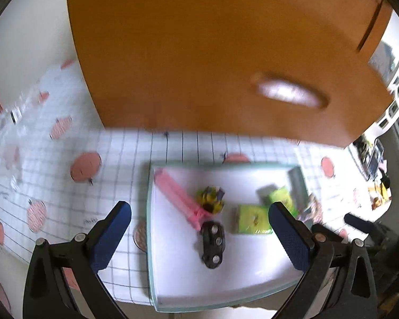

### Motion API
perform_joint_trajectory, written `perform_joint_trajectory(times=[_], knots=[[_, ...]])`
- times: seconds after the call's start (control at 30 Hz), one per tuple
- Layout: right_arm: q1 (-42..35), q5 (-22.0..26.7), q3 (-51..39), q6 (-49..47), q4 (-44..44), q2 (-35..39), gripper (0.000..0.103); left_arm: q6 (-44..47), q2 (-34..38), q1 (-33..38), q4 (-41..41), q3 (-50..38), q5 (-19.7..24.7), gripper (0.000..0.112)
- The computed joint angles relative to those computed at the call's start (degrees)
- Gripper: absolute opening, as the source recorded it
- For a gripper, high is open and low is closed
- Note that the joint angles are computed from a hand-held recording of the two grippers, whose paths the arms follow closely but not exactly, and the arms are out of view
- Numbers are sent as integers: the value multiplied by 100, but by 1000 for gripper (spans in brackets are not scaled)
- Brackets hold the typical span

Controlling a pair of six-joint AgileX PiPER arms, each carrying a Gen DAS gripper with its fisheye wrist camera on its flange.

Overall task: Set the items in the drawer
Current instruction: 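Withdraw both tools from the drawer back over the tray, then grasp the black toy car with the left tool while the right grasps the rainbow ring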

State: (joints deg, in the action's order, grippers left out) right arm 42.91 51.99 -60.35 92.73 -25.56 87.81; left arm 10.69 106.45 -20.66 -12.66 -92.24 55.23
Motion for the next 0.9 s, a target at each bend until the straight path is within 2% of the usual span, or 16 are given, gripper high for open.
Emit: perform_joint_trajectory(times=[0.1, 0.17, 0.33, 0.4, 0.43, 0.53, 0.67, 0.8, 0.9], knots=[[-181, -159, 255, 45, 148, -14, 103, 71, 111, -21, -87, 261, -123, 102], [-343, -318, 492, 85, 245, -75, 102, 124, 174, -47, -146, 394, -195, 93], [-749, -601, 846, -113, 604, -132, 88, 221, 438, -65, -290, 576, -252, 89], [-905, -809, 982, -207, 767, -144, 80, 281, 519, -63, -353, 652, -282, 83], [-975, -892, 1017, -295, 861, -121, 79, 316, 573, -48, -390, 661, -268, 80], [-1127, -1059, 1006, -647, 1109, 77, 74, 396, 667, 17, -527, 733, -260, 80], [-1305, -1132, 982, -977, 1308, 276, 67, 489, 689, 75, -643, 802, -304, 79], [-1480, -1008, 870, -1358, 1394, 439, 62, 536, 725, 96, -718, 837, -316, 79], [-1616, -1002, 858, -1591, 1465, 547, 57, 593, 772, 74, -738, 879, -335, 71]])
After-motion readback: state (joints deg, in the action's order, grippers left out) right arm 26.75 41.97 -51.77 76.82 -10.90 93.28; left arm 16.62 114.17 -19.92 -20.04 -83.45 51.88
